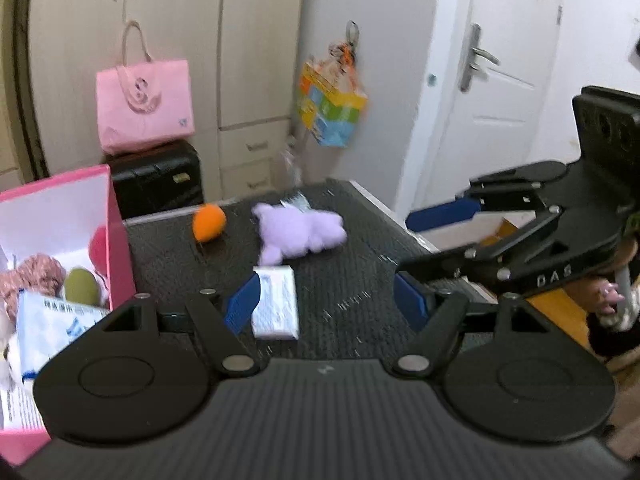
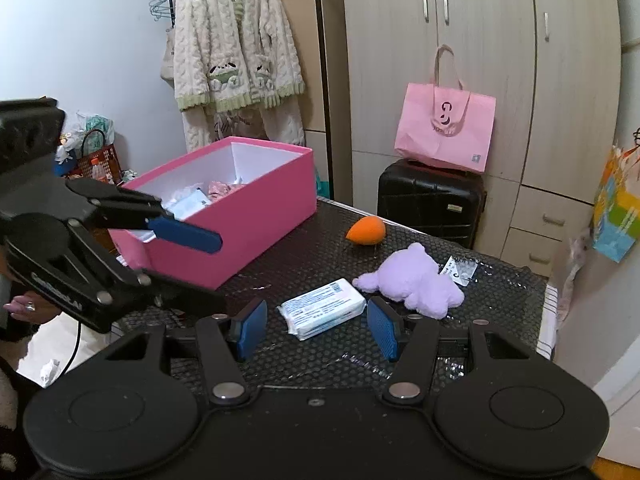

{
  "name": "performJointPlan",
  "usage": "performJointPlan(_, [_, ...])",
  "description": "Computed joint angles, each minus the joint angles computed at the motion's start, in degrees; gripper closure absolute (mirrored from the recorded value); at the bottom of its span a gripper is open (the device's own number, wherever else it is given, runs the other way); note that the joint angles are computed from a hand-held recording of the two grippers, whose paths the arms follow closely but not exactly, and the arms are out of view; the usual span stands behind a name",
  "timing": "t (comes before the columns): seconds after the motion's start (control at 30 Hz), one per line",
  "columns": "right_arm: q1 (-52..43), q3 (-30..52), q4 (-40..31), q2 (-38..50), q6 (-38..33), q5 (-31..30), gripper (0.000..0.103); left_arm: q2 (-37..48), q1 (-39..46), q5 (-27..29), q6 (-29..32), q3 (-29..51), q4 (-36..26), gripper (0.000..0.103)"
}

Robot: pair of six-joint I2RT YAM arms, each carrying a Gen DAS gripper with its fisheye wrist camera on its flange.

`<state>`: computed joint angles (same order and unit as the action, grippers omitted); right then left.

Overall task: Organize soft objects
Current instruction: 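Reach the left gripper to the small white wipes packet while the right reaches the lilac plush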

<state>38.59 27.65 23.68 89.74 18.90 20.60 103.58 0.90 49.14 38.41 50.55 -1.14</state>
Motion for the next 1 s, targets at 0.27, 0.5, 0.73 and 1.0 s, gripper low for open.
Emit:
performJointPlan(0.27, [-10.9,3.5,7.0,8.9,-6.5,-12.0,0.042,6.7,-6.8,-8.9,-10.0,-1.0,15.1,0.030])
performJointPlan(0.5, [-17.1,8.5,9.8,17.0,-11.9,-18.1,0.041,12.1,-10.0,-15.8,-15.2,-2.8,27.8,0.030])
performJointPlan(0.73, [-20.4,15.7,7.5,22.6,-16.1,-22.8,0.041,17.7,-12.5,-20.4,-18.5,-2.3,32.9,0.030])
performJointPlan(1.0, [-21.2,26.2,0.8,29.4,-20.7,-23.2,0.041,23.2,-15.2,-27.9,-20.2,0.6,37.3,0.031])
